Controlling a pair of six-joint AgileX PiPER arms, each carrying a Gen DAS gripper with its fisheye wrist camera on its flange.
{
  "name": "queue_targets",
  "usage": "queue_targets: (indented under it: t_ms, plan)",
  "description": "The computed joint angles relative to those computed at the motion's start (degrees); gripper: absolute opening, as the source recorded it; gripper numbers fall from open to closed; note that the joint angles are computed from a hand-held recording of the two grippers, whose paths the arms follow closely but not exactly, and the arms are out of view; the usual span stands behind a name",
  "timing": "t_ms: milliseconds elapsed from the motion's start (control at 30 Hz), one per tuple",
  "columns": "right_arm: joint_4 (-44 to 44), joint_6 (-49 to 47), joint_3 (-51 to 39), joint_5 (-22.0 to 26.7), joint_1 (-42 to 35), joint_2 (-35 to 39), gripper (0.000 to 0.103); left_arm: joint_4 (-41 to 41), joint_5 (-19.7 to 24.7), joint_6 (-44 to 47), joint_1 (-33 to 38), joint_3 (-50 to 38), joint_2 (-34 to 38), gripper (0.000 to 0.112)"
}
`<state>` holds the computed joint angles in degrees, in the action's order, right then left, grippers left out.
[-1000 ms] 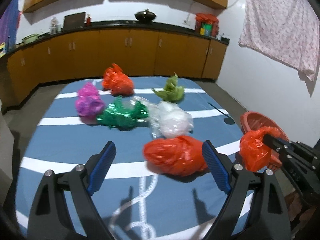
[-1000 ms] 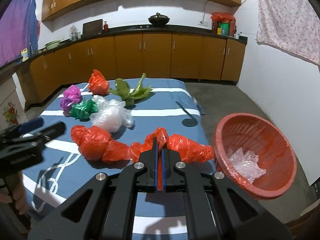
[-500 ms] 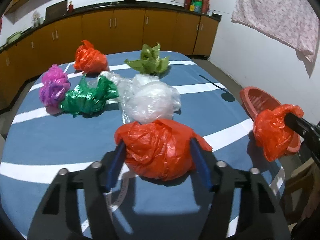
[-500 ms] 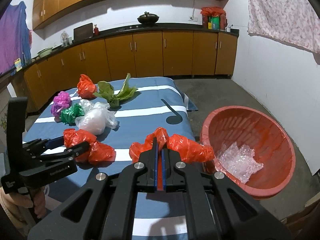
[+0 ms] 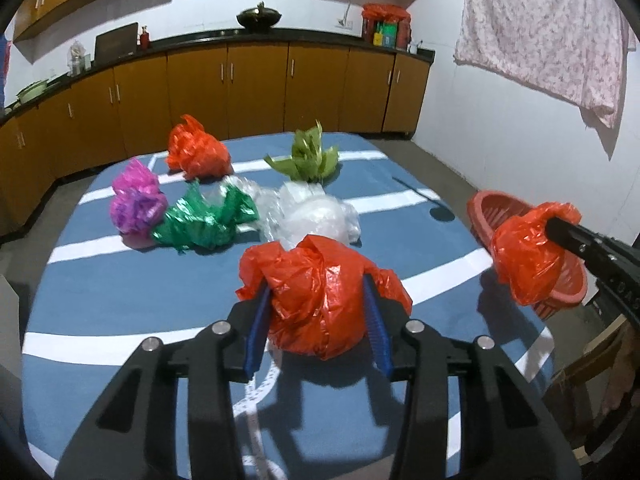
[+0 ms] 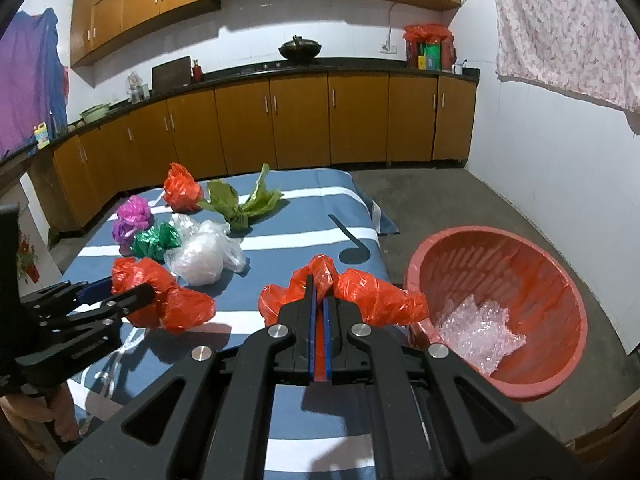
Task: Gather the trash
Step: 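Carry both red bags over the orange basket and open both tools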
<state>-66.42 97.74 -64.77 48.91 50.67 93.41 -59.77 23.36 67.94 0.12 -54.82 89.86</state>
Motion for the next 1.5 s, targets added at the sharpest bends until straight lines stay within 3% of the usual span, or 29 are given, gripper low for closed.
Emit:
queue_targets:
  t_ms: [367, 733, 1067, 1500]
  plan:
    - [-2.6, 2.0, 3.6, 4.4, -1.0, -5.6, 0.003, 2.6, 1.1, -5.8, -3.4, -3.6, -4.5, 0.043]
    - [-4.6, 5.9, 12.3, 6.3, -8.0, -14.3, 0.003, 12.2, -1.7, -19.1, -16.4, -13.9, 1.5, 0.043]
    - [-7.3, 8.8, 17.6, 2.1, -16.8, -19.0, 0.003, 20.3, -3.1, -28.1, -27.8, -24.2, 11.0, 0.043]
    - [-11.2, 13.3, 21.4, -5.9, -25.3, -20.2, 0.003, 29.3, -1.5, -37.2, -34.6, -35.0, 21.9, 0.043]
